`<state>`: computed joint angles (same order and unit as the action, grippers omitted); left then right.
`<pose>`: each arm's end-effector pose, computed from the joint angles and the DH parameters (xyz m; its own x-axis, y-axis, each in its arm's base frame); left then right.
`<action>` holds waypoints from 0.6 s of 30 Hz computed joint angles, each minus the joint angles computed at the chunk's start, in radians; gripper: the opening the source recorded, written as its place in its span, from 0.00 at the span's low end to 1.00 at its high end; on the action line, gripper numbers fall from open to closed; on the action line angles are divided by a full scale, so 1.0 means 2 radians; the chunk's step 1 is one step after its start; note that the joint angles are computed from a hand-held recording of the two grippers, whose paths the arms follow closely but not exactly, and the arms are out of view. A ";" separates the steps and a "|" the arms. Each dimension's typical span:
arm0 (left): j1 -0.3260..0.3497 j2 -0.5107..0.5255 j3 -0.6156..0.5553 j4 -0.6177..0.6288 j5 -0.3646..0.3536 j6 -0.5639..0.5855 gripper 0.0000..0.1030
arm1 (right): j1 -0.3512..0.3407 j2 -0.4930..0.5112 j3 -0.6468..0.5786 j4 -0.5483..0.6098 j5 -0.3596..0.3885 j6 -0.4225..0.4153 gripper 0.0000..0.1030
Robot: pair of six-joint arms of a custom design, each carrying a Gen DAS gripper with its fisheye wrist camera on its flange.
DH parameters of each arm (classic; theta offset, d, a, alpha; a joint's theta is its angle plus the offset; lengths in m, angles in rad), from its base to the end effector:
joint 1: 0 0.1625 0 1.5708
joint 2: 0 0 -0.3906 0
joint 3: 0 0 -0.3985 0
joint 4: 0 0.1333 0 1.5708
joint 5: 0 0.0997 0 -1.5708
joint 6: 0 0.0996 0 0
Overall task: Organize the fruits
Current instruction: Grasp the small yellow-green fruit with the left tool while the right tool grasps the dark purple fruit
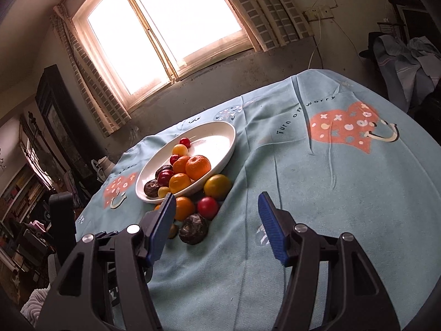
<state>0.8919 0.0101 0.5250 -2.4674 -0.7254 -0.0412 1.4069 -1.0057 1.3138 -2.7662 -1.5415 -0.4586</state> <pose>-0.3720 -0.7920 -0.0712 -0.7061 0.1805 -0.6847 0.5587 0.7360 -0.3822 0.0154 -0.7415 0.3860 -0.9332 -0.1497 0.3267 -0.3458 0.6209 -0.7034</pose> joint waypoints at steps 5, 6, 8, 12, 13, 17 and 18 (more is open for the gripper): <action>0.002 0.023 -0.039 0.027 0.004 -0.001 0.53 | 0.000 0.002 -0.004 0.005 -0.002 0.002 0.60; 0.003 0.031 -0.054 0.037 0.002 -0.004 0.53 | -0.001 0.004 -0.007 0.009 -0.003 0.003 0.60; 0.005 0.044 -0.080 0.053 -0.005 -0.008 0.48 | -0.001 0.005 -0.008 0.012 -0.006 0.004 0.60; 0.009 0.070 -0.132 0.080 -0.015 -0.017 0.43 | -0.001 0.005 -0.008 0.014 -0.006 0.002 0.60; 0.009 0.071 -0.135 0.079 -0.017 -0.015 0.42 | 0.000 0.005 -0.008 0.014 -0.006 0.001 0.60; 0.011 0.064 -0.124 0.067 -0.033 -0.010 0.29 | 0.000 0.007 -0.009 0.017 -0.008 -0.002 0.60; 0.011 0.060 -0.114 0.060 -0.033 -0.008 0.29 | 0.000 0.007 -0.008 0.016 -0.008 -0.002 0.60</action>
<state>0.9134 0.1294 0.2969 -2.3469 -0.7916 -0.0565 1.4078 -0.9921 1.2975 -2.7339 -1.5584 -0.4633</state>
